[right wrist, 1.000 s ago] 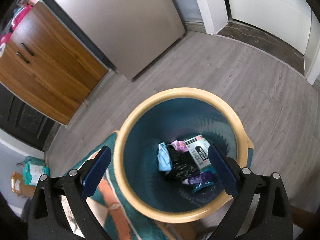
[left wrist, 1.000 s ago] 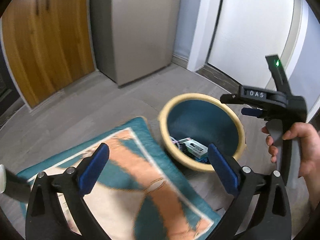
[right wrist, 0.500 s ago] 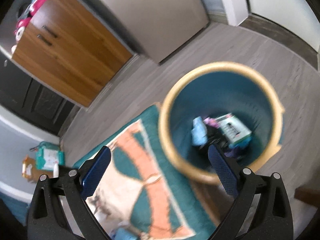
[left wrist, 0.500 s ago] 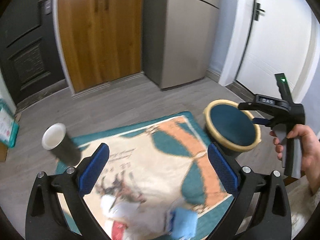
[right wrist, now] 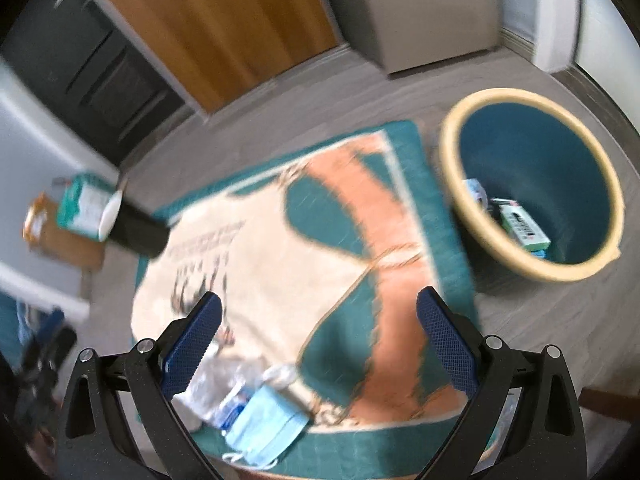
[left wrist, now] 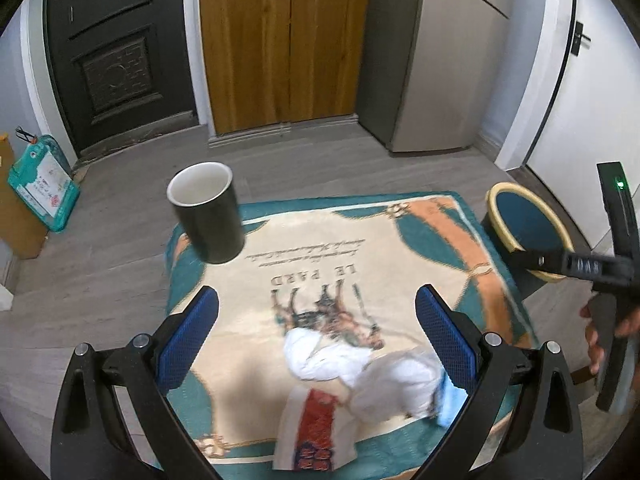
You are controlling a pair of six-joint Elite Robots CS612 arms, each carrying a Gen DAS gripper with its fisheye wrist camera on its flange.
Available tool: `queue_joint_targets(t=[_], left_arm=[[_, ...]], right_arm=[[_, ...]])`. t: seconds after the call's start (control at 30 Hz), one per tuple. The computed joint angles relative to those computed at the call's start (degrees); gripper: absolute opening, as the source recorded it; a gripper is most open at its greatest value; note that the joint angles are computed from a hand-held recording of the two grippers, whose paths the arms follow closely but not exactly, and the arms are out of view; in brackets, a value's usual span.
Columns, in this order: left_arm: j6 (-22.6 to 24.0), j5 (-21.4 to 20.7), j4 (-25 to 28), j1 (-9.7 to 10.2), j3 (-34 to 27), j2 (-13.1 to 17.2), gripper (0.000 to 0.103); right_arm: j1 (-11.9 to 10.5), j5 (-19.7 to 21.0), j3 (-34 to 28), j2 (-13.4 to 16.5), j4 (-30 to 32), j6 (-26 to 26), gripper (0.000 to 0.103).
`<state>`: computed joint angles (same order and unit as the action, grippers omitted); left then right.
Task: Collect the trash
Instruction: 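Move both tools back over the mat toward the tissue and mask, then grasp the white tissue with the right tool while the left tool grasps the second blue mask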
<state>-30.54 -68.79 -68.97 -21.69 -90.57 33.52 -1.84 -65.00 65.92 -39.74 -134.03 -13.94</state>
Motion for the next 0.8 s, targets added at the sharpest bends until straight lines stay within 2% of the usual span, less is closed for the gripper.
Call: queue_joint_targets(t=[0.13, 0.3, 0.47, 0.57, 0.63, 0.7, 0.73, 0.8], left_arm=[[0.0, 2.0, 1.0, 0.19, -1.2, 0.4, 0.097], [-3.9, 1.0, 0.6, 1.18, -2.2, 0.8, 0.097], [-5.3, 0.5, 1.5, 1.97, -2.8, 1.0, 0.097], [-7.2, -0.4, 1.7, 2.45, -3.0, 1.2, 0.097], [-8.6, -1.1, 1.7, 2.79, -3.1, 1.3, 0.097], [-9.4, -1.5, 1.7, 2.95, -3.1, 1.3, 0.097], [-9.7, -1.7, 1.7, 3.00, -3.0, 1.4, 0.097], [-9.7, -2.2, 1.7, 3.03, -2.7, 1.3, 0.097]], right_arm=[[1.5, -0.7, 3.3, -1.4, -0.7, -4.3, 0.097], [3.3, 0.3, 6.6, -2.7, -1.7, -9.9, 0.096], [5.2, -2.3, 8.9, -3.7, -1.9, -16.0, 0.090], [5.7, -3.4, 9.1, -3.8, -0.5, -18.9, 0.066], [5.9, -4.2, 8.9, -3.6, 0.5, -20.7, 0.041], [5.9, -3.9, 8.7, -3.5, 0.1, -20.7, 0.023], [5.7, -3.2, 8.5, -3.4, -0.2, -20.4, 0.018], [5.4, -2.4, 8.2, -3.4, -1.1, -19.4, 0.017]])
